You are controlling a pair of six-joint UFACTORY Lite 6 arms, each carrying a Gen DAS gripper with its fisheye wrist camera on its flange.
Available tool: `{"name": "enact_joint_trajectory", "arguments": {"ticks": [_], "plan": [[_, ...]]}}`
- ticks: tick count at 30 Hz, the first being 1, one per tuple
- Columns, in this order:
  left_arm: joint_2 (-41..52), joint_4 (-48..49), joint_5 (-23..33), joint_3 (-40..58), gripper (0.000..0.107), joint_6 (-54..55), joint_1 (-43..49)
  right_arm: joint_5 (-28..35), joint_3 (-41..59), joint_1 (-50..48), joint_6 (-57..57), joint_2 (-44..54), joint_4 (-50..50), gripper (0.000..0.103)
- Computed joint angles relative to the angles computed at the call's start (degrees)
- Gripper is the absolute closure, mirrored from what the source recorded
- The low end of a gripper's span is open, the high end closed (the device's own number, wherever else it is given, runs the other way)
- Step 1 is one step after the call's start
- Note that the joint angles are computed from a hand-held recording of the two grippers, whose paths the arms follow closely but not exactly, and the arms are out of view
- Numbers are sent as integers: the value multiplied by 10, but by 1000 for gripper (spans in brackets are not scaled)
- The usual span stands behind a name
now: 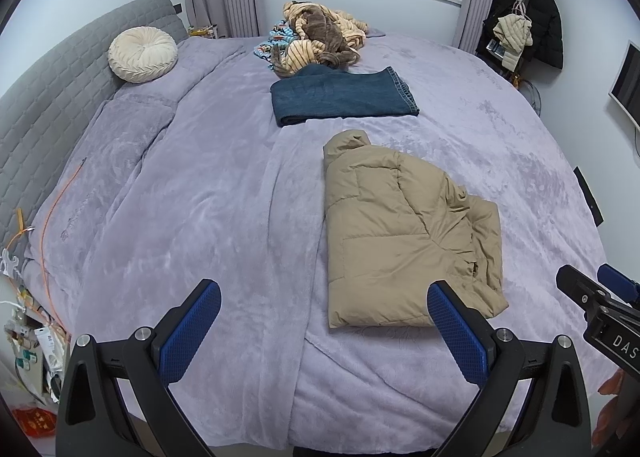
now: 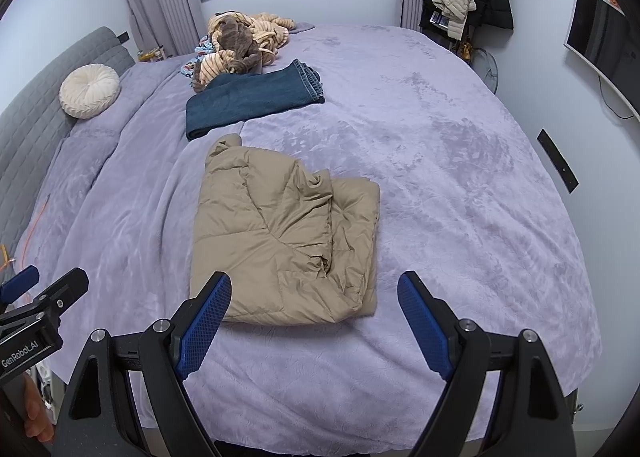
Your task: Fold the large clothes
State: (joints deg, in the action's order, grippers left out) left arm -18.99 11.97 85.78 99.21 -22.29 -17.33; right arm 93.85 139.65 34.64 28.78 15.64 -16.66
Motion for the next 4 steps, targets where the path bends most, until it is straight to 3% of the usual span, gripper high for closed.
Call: {"name": "enact_joint_trajectory", "arguments": {"ticks": [4], "plan": [[4, -4, -1, 4, 4, -2, 0, 4, 4, 1, 0, 2, 1, 16]]}}
